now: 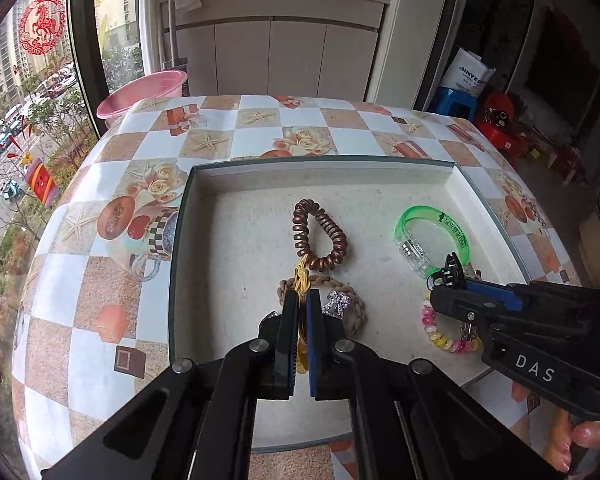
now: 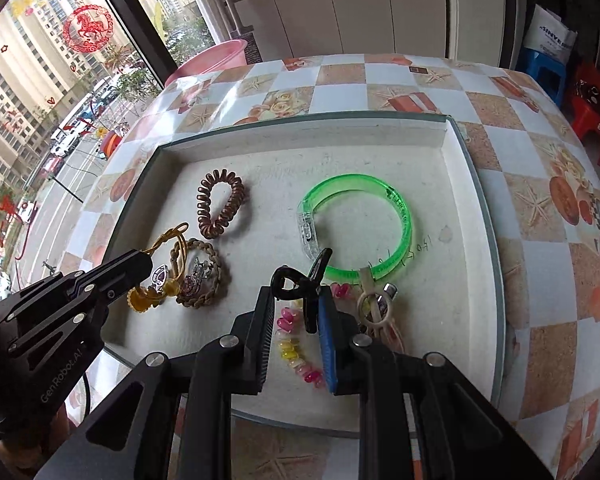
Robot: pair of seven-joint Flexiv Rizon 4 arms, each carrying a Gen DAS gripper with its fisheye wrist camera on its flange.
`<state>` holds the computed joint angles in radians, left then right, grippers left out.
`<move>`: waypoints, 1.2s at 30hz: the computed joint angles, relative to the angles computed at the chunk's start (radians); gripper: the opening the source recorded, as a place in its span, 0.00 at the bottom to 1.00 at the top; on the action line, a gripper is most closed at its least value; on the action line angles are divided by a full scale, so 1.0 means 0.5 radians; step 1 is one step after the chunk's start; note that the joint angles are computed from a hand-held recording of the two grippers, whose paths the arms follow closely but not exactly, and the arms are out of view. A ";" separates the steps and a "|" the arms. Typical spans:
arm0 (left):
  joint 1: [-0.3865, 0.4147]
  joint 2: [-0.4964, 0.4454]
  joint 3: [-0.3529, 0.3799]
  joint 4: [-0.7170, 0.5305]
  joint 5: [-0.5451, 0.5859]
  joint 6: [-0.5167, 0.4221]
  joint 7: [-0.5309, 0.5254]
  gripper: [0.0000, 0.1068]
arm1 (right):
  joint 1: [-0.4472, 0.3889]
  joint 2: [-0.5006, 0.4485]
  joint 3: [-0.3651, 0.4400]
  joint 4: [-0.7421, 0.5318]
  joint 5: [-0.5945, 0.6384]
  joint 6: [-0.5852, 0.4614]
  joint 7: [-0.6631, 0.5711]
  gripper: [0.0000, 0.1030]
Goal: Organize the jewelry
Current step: 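Carry the yellow hair tie and black claw clip over the tray with both tools, then open the right tool to drop the claw clip while the left tool releases the hair tie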
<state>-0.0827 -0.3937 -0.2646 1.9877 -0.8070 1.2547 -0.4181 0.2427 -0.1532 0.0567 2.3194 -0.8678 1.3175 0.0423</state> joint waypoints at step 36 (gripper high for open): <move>0.046 -0.034 -0.110 0.064 0.178 0.243 -0.116 0.16 | -0.177 0.148 -0.033 0.119 -0.424 0.172 0.453 0.57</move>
<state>-0.0595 -0.4107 -0.3198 2.0196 -0.7180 1.3764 -0.4760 0.1541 -0.0792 0.0400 2.3788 -1.0796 1.4037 0.2686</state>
